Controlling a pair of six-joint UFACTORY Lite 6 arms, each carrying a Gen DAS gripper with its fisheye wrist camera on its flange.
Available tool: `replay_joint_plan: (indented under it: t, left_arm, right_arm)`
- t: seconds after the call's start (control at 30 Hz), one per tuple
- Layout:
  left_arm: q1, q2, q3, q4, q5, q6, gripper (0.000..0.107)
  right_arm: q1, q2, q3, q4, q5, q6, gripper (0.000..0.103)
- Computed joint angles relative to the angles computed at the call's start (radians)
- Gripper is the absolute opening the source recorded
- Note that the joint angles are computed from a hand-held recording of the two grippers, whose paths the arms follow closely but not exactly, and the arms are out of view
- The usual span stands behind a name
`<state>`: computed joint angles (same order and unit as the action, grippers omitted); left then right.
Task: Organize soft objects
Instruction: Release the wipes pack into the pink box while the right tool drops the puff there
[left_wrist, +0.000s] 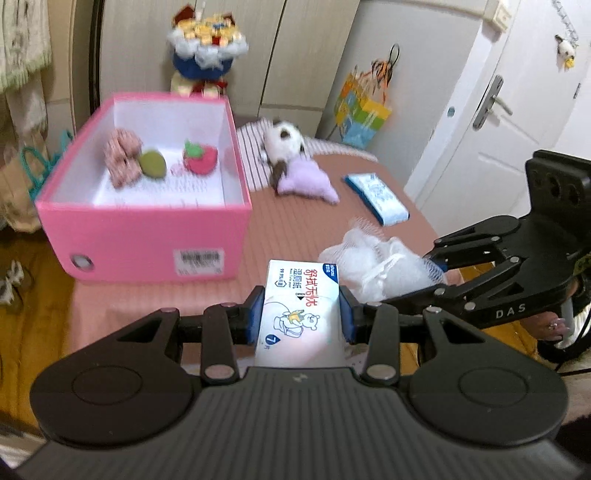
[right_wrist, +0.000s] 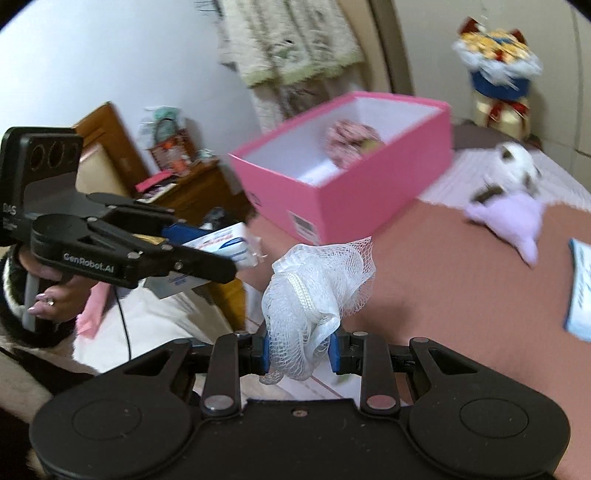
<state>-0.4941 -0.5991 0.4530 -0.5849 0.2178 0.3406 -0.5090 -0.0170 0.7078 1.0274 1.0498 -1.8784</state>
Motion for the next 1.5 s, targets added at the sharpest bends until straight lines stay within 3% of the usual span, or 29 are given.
replay_joint_plan:
  t: [0.13,0.27,0.33,0.6,0.8,0.9,1.0,1.1,1.23,1.37,1.5]
  left_arm:
    - [0.070,-0.025,0.044,-0.050,0.043,0.117,0.039]
    - [0.182,0.016,0.090,-0.297,0.071,0.409,0.039]
    - [0.208,0.047,0.115,-0.342,0.056,0.476,0.039]
    - [0.367,0.268,0.281,-0.695,0.143,0.903,0.039]
    - [0.444,0.532,0.479,-0.866,0.166,1.088,0.039]
    - [0.452,0.718,0.640,-0.812,0.143,1.029,0.039]
    - [0.451,0.925,0.848,-0.593,0.108,0.788,0.039]
    - [0.458,1.102,1.049,-0.338,0.139,0.512,0.039]
    - [0.445,1.252,1.217,-0.117,0.163,0.286,0.039]
    - [0.443,1.318,1.281,-0.056,0.183,0.222,0.039]
    - [0.451,1.338,1.307,-0.072,0.218,0.249,0.039]
  right_arm:
    - [0.067,-0.050,0.018,0.039,0.018,0.023,0.033]
    - [0.124,-0.060,0.050,0.112,0.001,0.019,0.033]
    - [0.152,-0.058,0.059,0.144,-0.017,0.007,0.033]
    - [0.276,0.058,0.224,0.209,-0.099,0.058,0.033]
    - [0.401,0.209,0.382,0.334,-0.250,0.039,0.034]
    - [0.473,0.315,0.492,0.383,-0.361,0.009,0.035]
    - [0.538,0.494,0.708,0.306,-0.434,0.033,0.036]
    - [0.598,0.635,0.891,0.164,-0.519,0.141,0.036]
    - [0.623,0.833,1.179,-0.097,-0.455,0.495,0.036]
    - [0.628,0.996,1.407,-0.245,-0.384,0.717,0.036]
    - [0.638,1.008,1.409,-0.302,-0.400,0.755,0.039]
